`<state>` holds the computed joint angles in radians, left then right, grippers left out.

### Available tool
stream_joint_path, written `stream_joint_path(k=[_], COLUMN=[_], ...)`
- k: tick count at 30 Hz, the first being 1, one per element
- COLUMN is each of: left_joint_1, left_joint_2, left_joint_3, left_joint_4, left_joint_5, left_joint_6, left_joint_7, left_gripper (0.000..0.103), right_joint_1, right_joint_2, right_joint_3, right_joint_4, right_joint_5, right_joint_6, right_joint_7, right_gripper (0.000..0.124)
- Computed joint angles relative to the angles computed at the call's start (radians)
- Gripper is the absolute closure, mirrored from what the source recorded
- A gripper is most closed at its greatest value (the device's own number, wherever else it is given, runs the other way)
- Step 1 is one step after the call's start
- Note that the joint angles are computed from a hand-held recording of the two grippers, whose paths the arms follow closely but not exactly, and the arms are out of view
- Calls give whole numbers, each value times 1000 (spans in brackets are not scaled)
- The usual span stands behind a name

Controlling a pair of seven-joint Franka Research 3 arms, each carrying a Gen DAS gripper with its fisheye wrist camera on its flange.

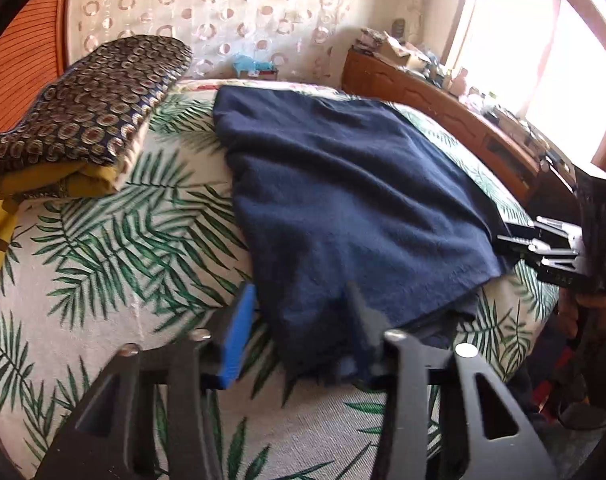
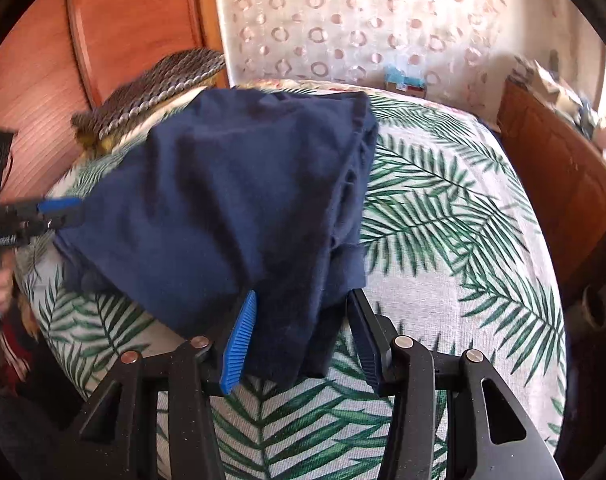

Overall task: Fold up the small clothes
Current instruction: 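Grasp the shirt edge with both grippers and lift it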

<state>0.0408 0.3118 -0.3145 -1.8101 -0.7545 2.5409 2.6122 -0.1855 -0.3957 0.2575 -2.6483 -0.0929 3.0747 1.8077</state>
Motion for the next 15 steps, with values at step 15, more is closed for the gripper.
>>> stream_joint_path(k=[15], left_joint_1=[23], left_joint_2=[-81], left_joint_3=[-5], left_joint_4=[-43], left_joint_5=[-197], left_joint_6=[-46], left_joint_7=[152], left_gripper=[95], right_joint_1=[237], right_joint_2=[-23], right_joint_3=[-199], right_joint_4=[-49], right_joint_5=[203], right_joint_6=[120], right_joint_7=[-176], right_gripper=[116])
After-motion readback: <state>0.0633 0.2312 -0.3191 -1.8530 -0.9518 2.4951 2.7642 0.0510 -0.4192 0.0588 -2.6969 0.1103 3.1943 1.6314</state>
